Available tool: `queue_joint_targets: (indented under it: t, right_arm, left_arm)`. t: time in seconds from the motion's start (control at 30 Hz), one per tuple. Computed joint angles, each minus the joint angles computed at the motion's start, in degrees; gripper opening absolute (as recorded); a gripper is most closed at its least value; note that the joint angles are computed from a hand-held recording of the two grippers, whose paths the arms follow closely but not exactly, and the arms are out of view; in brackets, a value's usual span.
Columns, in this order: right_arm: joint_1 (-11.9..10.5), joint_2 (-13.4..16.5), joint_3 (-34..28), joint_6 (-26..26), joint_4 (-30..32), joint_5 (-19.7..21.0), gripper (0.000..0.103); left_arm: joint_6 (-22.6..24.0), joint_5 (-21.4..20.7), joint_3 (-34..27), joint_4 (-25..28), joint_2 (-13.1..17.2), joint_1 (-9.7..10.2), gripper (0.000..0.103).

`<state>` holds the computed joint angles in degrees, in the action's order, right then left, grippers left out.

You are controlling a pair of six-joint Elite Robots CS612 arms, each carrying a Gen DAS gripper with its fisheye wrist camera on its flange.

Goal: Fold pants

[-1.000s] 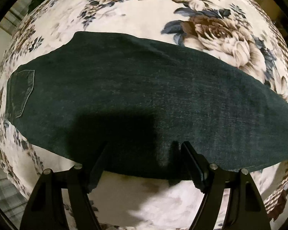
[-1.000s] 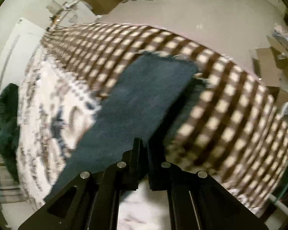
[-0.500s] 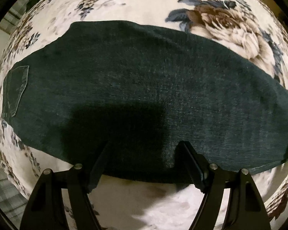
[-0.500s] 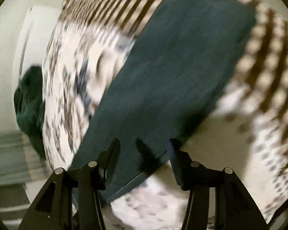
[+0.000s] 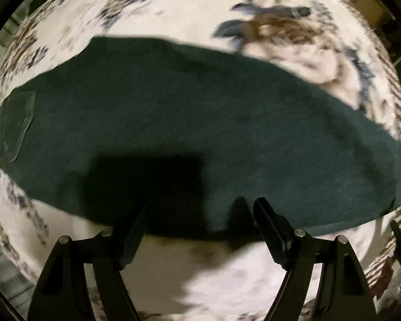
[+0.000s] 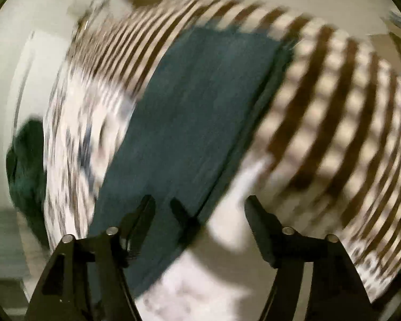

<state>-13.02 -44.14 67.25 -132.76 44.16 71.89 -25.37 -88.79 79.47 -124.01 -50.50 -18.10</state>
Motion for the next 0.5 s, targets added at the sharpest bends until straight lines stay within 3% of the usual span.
queue_joint_targets:
  t: [0.13,0.27,0.4,0.47,0.5]
  right_arm:
    - [-3.0,-0.96,3.21,5.09,-8.67,1.21,0.073]
    - [-4.48,-0.7,3.75,4.12,-16.5,0.24,0.073]
    - [-4.62,1.63,0.88,2.41,-17.23,-1.79,0.073]
    - [-4.67,1.97,0.58,2.15,-18.02,-2.38,0.072]
    - [-4.45,2.27,0.08,2.42,-18.22,-2.56,0.065]
  left_arm:
    - [-0.18,-1.34,-2.73,-0.7,2.95,-0.9,0.077]
    - [-1.26,0.88,-2.34,-3.28,4.37,-1.62,0.088]
    - [-1.8,-1.93,-0.67,-5.69,4.16,-0.87,0.103]
    - [-0.87,-2.39,-1.45,-3.94,4.79,-0.25,0.103]
    - [-0.93,-2.36,-1.72,-3.4,5.11,-0.08,0.103]
